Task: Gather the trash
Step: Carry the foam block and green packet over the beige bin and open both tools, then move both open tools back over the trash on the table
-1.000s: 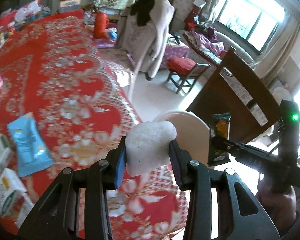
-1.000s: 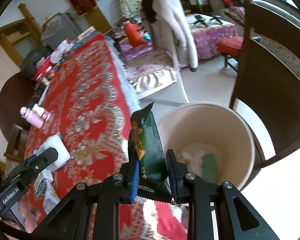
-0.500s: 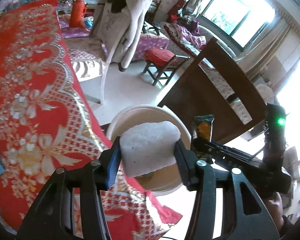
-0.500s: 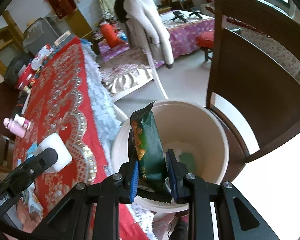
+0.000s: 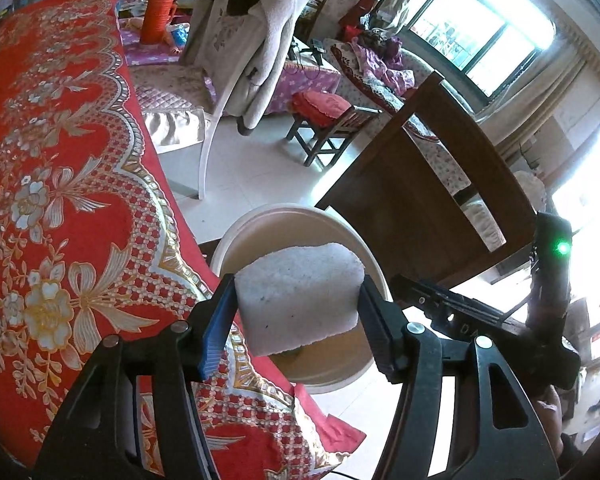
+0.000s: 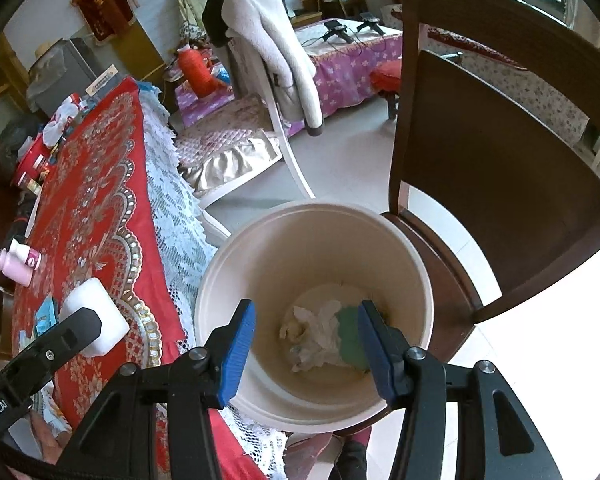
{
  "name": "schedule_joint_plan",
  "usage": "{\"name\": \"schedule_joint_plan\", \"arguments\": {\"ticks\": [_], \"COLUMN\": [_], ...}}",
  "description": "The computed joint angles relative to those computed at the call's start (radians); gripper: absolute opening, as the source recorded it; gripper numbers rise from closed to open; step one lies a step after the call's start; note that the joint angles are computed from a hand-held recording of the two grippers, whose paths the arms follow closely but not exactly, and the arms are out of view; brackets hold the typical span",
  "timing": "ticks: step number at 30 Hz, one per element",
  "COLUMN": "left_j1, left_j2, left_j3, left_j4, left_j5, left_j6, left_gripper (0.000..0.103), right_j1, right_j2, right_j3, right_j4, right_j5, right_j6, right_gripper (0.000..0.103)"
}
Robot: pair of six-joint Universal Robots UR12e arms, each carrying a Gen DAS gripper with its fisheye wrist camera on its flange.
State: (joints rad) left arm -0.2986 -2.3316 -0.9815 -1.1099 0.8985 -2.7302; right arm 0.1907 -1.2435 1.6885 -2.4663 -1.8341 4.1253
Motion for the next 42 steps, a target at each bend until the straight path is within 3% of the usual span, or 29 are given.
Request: {"name": "schedule_joint_plan", "arguments": {"ticks": [12,32,36,42], "left_j1": [0.006,0.039,0.053,0.084], "left_j2": [-0.003,0.037,0.053,0.069], "left_j3": [0.005,-0.066,-0.088,-0.106], "left_j4": [0.002,0.168,0.208,0.238], "left_j5": [-0.023,0.105,0.126,0.151], "left_j6": [-0.010,-0.093,-0.118,-0.169], "left_gripper": [0.069,0.069,0.069,0.069], "right_j1": [0.006,0.033,0.047,0.064], "right_j2": [0.001,0.056,0.076,0.109], "right_j3": [-0.011,-0.098,-0.134,-0.191], "right_j4": [0.006,0.022,0.027,0.024], "right_j5": [-0.019,-0.003,-0.014,-0.014], "right_j6": [0.014,-0.054,-0.078,-0.128], "right_gripper": [0.051,0.051,0.062,0.062]}}
